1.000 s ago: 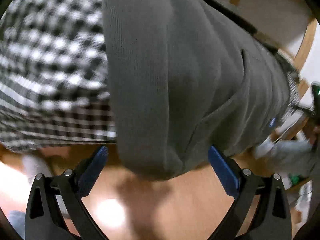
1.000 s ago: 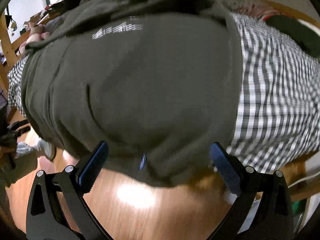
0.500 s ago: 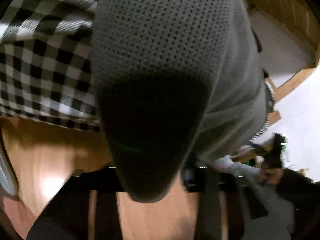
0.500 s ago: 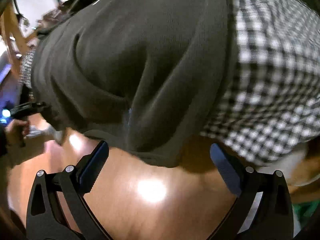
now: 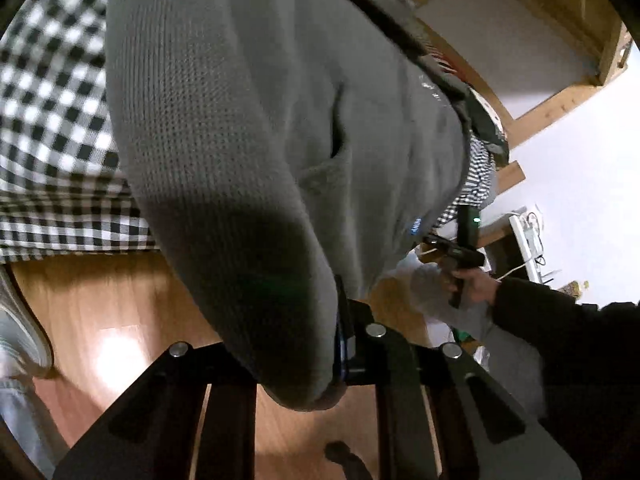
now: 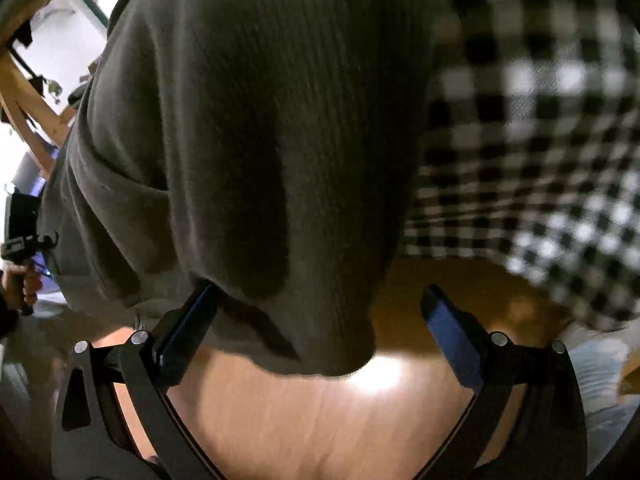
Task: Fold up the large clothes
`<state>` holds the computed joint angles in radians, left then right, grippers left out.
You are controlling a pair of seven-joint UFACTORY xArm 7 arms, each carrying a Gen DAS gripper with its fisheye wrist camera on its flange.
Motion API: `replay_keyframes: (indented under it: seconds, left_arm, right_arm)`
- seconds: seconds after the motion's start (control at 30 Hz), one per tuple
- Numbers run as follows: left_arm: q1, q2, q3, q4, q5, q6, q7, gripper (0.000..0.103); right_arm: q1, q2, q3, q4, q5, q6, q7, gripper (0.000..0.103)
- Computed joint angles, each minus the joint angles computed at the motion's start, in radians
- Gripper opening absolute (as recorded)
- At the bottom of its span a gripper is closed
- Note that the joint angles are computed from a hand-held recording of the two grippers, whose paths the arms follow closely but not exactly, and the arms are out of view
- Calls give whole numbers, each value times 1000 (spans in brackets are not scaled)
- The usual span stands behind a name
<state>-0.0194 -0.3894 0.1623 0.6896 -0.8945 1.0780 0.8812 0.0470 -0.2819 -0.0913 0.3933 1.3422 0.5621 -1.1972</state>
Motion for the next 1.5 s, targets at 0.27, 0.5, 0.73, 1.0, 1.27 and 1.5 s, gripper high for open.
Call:
replay_keyframes:
  seconds: [0.27,0.5,0.73,1.0,1.27,1.5]
  left_arm:
    - [17,-41,1,-4,95,15,-44,14]
    - [15,-37,-1,19,148,15,-80,14]
    - [16,-83,32,59,138,70,-47,14]
    - [-7,-52,34,183,147,66,-10,14]
    - [-5,63,54,381,60,71,39,14]
    - [38,262,12,673,-8,94,57,14]
  right_arm:
    - [-116,-4,-97,21,-173,410,117,14]
    - [-206,-187,-169,-5,-300,673,188,11]
    - [-252,-255,-297,65,-200,883,195,11]
    - [-254,-166,-267,241,-75,996,185,11]
    - [-237,-103,-237,389,77,960,190,11]
    - [-209,39,-179,590,209,867,215,11]
